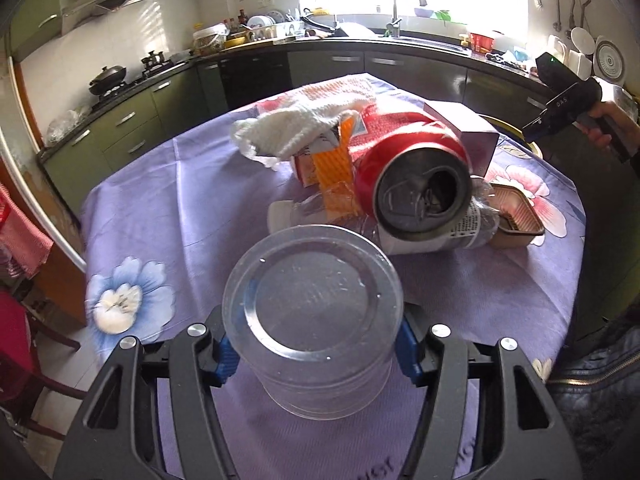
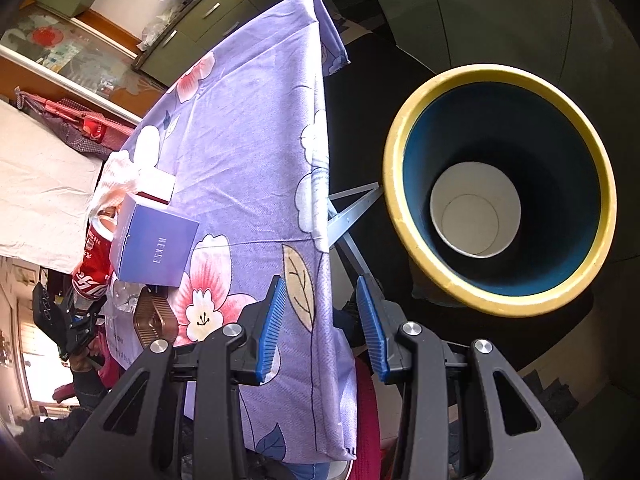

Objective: Collect trash
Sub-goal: 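Grasp the clear plastic cup with the left gripper and lift it, then carry the plastic cup over the yellow bin and open the left gripper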

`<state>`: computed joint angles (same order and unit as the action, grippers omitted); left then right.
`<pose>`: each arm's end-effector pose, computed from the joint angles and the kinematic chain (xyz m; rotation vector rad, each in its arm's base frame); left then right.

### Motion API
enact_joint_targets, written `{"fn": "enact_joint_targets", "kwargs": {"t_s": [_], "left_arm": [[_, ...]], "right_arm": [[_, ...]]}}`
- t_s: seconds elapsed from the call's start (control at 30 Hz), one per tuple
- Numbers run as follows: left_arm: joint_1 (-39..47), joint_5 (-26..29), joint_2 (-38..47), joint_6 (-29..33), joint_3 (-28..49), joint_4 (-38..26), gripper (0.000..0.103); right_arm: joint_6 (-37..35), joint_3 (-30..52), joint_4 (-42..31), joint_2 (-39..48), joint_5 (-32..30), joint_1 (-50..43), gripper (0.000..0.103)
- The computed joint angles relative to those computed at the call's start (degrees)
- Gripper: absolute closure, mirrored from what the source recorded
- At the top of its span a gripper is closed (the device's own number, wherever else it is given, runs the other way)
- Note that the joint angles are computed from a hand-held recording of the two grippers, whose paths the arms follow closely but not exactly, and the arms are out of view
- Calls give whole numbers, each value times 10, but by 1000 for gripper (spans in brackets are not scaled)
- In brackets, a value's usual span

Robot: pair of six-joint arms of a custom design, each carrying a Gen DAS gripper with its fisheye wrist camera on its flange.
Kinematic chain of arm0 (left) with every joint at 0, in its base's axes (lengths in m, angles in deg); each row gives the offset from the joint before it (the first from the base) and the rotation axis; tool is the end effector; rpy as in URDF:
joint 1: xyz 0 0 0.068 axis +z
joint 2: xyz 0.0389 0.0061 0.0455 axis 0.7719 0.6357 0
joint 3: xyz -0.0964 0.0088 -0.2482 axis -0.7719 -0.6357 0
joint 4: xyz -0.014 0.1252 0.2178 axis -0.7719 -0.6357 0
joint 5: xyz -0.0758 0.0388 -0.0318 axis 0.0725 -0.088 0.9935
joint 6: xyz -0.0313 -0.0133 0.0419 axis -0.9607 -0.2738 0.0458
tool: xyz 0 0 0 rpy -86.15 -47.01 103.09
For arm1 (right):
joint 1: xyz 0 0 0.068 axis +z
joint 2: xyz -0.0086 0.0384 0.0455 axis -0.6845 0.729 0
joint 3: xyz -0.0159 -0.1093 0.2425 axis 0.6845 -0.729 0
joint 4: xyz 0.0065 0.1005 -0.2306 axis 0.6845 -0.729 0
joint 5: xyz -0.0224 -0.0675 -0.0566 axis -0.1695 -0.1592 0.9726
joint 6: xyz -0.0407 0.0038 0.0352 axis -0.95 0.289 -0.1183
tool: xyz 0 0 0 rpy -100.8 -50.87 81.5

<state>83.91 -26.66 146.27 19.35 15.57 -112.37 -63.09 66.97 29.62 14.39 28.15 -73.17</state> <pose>0.1862 0.0955 0.2006 0.8615 2.2267 -0.2103 0.2125 -0.1012 0.1842 0.3758 2.7498 0.6731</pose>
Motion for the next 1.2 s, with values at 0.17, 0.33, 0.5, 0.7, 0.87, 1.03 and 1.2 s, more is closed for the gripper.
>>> {"fn": "enact_joint_targets", "kwargs": {"t_s": [0.17, 0.33, 0.5, 0.7, 0.87, 1.03, 1.2], "left_arm": [[25, 36, -47, 57, 65, -140, 44], [-73, 57, -67, 15, 175, -268, 44], [-339, 4, -37, -183, 273, -239, 44], [-633, -115, 123, -384, 409, -156, 44], [-780, -170, 321, -467, 583, -153, 44], [-861, -223, 510, -523, 774, -164, 44], [-881, -261, 668, -577, 961, -210, 37]], "right_arm": [[-4, -16, 9, -12, -10, -6, 65], [-31, -31, 7, -30, -26, -45, 65], [-86, -37, -12, -50, -34, -124, 65], [-199, -35, -65, -48, -61, -275, 65], [-295, -30, -106, -22, -72, -388, 65], [-369, -28, -132, 11, -69, -474, 65], [-392, -40, -125, 20, -53, -516, 65]]}}
